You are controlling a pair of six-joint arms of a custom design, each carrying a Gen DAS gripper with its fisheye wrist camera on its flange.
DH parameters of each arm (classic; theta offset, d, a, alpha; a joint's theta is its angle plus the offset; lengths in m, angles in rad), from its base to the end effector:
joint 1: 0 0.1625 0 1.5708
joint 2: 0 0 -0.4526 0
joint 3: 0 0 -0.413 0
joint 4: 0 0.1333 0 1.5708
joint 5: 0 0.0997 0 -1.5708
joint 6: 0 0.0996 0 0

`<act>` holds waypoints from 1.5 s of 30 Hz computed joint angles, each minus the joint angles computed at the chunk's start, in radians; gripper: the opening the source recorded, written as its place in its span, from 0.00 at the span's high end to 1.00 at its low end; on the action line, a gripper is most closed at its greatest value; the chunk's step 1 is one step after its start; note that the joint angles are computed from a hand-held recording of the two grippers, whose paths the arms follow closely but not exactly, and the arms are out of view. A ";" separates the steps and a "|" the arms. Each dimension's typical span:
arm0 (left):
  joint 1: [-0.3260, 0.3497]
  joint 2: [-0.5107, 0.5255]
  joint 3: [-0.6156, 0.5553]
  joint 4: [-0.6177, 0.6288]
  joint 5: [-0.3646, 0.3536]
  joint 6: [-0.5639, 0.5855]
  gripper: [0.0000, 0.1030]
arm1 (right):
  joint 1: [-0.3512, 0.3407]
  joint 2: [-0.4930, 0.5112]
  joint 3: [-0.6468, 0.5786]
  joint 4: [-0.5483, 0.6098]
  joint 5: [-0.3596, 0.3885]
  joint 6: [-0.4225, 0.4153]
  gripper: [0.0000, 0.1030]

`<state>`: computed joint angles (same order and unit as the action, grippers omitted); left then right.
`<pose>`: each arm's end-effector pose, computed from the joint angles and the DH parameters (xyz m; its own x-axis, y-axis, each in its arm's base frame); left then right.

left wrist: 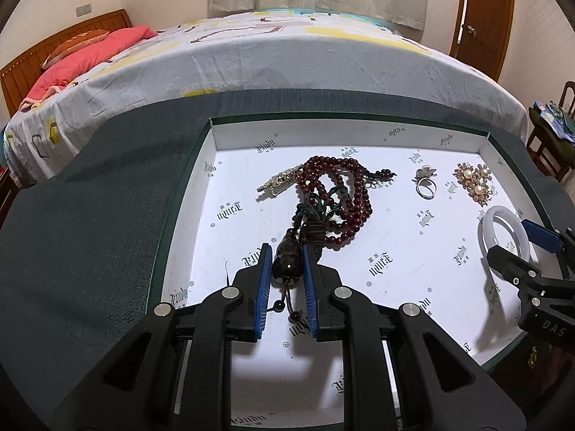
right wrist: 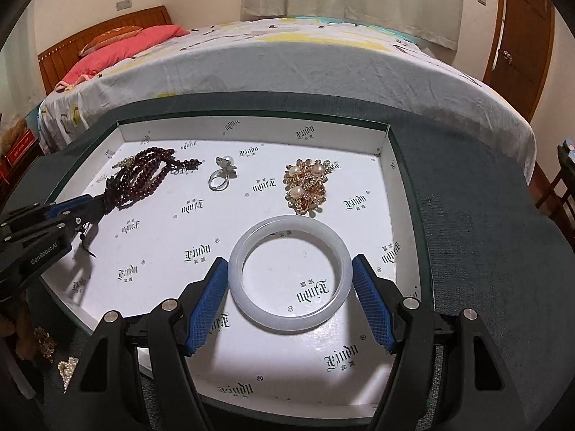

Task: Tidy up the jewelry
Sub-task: 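Carry the black necklace and jade bangle into the white-lined box with both tools, then open both tools to release the necklace and bangle in the box, then move both tools back toward the remaining jewelry on the table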

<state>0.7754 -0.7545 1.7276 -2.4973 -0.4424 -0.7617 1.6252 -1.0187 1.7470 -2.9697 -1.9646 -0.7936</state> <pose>-0.3149 -0.6213 0.0839 -0.6874 -0.2400 -0.6854 0.3302 0.7374 -0.5893 0.1320 -0.6747 0.2629 -0.6254 -0.4259 0.6538 -0.6965 0.6826 -0.2215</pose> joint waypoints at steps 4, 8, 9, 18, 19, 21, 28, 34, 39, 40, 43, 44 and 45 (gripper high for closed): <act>0.000 -0.002 0.000 0.010 0.003 -0.012 0.79 | 0.002 0.003 -0.001 -0.004 -0.011 -0.006 0.33; 0.001 -0.007 0.003 0.022 0.004 -0.027 0.72 | 0.004 0.007 -0.002 -0.006 -0.017 -0.009 0.33; 0.002 -0.007 0.002 0.024 0.004 -0.030 0.71 | 0.004 0.007 -0.003 -0.005 -0.019 -0.011 0.33; -0.018 -0.001 0.008 0.003 0.027 -0.001 0.50 | 0.004 -0.011 0.000 0.013 0.009 0.011 0.33; -0.020 -0.003 0.009 0.001 0.026 0.000 0.49 | 0.005 -0.016 0.003 0.012 0.014 0.014 0.33; -0.031 -0.010 0.015 0.002 0.031 -0.005 0.45 | 0.009 -0.034 0.010 0.010 0.027 0.018 0.33; -0.095 -0.045 0.055 0.052 0.094 -0.069 0.36 | 0.016 -0.119 0.078 -0.025 0.068 0.026 0.33; -0.151 -0.095 0.103 0.225 0.104 -0.249 0.33 | -0.005 -0.198 0.167 -0.042 0.082 0.059 0.33; -0.190 -0.130 0.139 0.399 0.083 -0.424 0.33 | -0.028 -0.247 0.238 -0.039 0.069 0.060 0.35; -0.199 -0.136 0.145 0.444 0.075 -0.469 0.33 | -0.032 -0.253 0.247 -0.032 0.066 0.063 0.40; -0.210 -0.149 0.159 0.513 0.051 -0.550 0.33 | -0.041 -0.263 0.268 -0.021 0.054 0.062 0.44; -0.213 -0.154 0.165 0.528 0.041 -0.574 0.33 | -0.045 -0.267 0.276 -0.021 0.051 0.060 0.45; -0.216 -0.158 0.169 0.542 0.036 -0.592 0.33 | -0.048 -0.269 0.282 -0.019 0.050 0.059 0.46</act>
